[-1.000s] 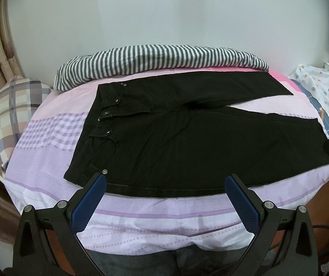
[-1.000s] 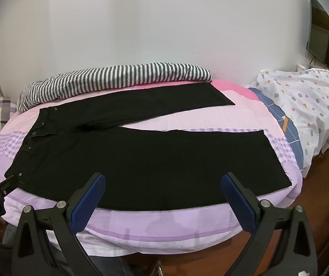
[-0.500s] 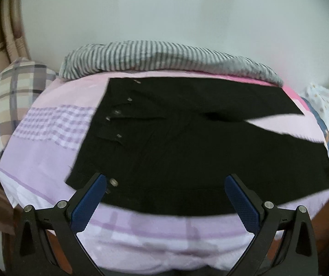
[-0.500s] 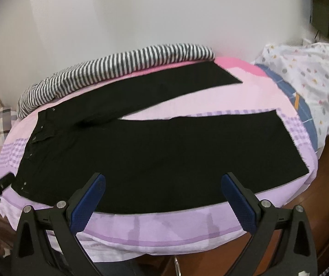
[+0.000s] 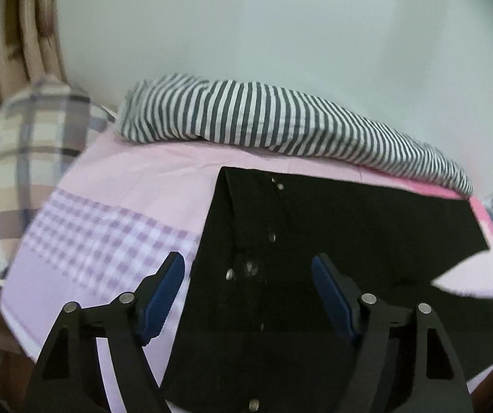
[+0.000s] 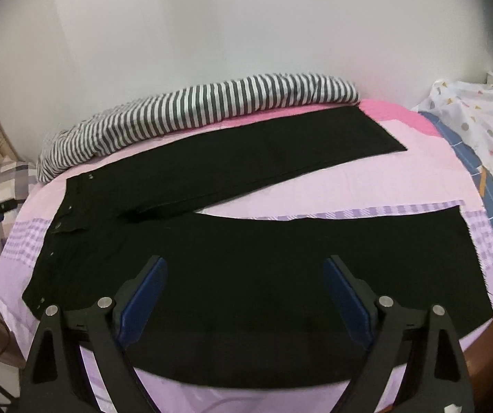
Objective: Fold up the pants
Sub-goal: 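Lower both grippers onto the black pants waistband and close them on it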
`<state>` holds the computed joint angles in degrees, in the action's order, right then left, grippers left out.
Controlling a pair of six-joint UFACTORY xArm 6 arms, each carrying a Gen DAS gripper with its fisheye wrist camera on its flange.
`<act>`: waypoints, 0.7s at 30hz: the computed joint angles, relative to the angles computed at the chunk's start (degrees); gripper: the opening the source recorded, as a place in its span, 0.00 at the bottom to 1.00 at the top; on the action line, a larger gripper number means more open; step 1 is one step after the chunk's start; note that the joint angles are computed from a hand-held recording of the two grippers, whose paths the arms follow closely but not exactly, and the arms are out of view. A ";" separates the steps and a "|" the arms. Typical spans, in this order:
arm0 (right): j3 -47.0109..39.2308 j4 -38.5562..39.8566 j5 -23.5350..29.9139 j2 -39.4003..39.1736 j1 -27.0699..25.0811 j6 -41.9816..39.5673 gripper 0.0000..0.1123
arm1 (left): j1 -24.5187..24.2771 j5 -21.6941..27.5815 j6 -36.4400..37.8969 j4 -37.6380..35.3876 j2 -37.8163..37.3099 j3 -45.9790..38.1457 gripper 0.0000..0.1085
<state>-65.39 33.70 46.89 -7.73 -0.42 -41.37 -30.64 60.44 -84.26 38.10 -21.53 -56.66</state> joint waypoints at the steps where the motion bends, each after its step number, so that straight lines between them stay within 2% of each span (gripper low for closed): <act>1: -1.78 -0.53 1.25 1.79 0.29 1.96 0.80 | 3.81 -5.47 1.83 -2.81 -0.60 1.69 0.65; 5: -7.35 -0.74 4.83 7.41 1.29 7.14 0.80 | 14.91 -22.15 11.35 -17.41 0.11 6.14 0.56; 8: -10.50 -2.32 4.99 10.68 2.73 9.18 0.80 | 20.20 -30.69 19.85 -29.36 3.06 7.50 0.51; 11: -12.84 -4.74 3.65 13.28 4.70 10.69 0.80 | 23.28 -34.86 27.70 -38.64 6.70 7.28 0.46; 14: -15.25 -5.93 3.79 15.62 5.83 11.83 0.80 | 25.34 -36.89 31.91 -44.63 9.47 7.33 0.43; 16: -17.02 -6.23 4.08 17.34 6.71 12.86 0.80 | 26.26 -38.67 37.78 -52.41 11.19 7.54 0.38; 21: -20.94 -7.26 4.37 21.29 8.87 14.87 0.80 | 27.44 -40.01 45.68 -60.40 15.14 6.26 0.32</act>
<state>-86.33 26.44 51.26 13.56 8.44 -26.50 -3.20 20.43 -38.58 -22.30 -6.39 -50.39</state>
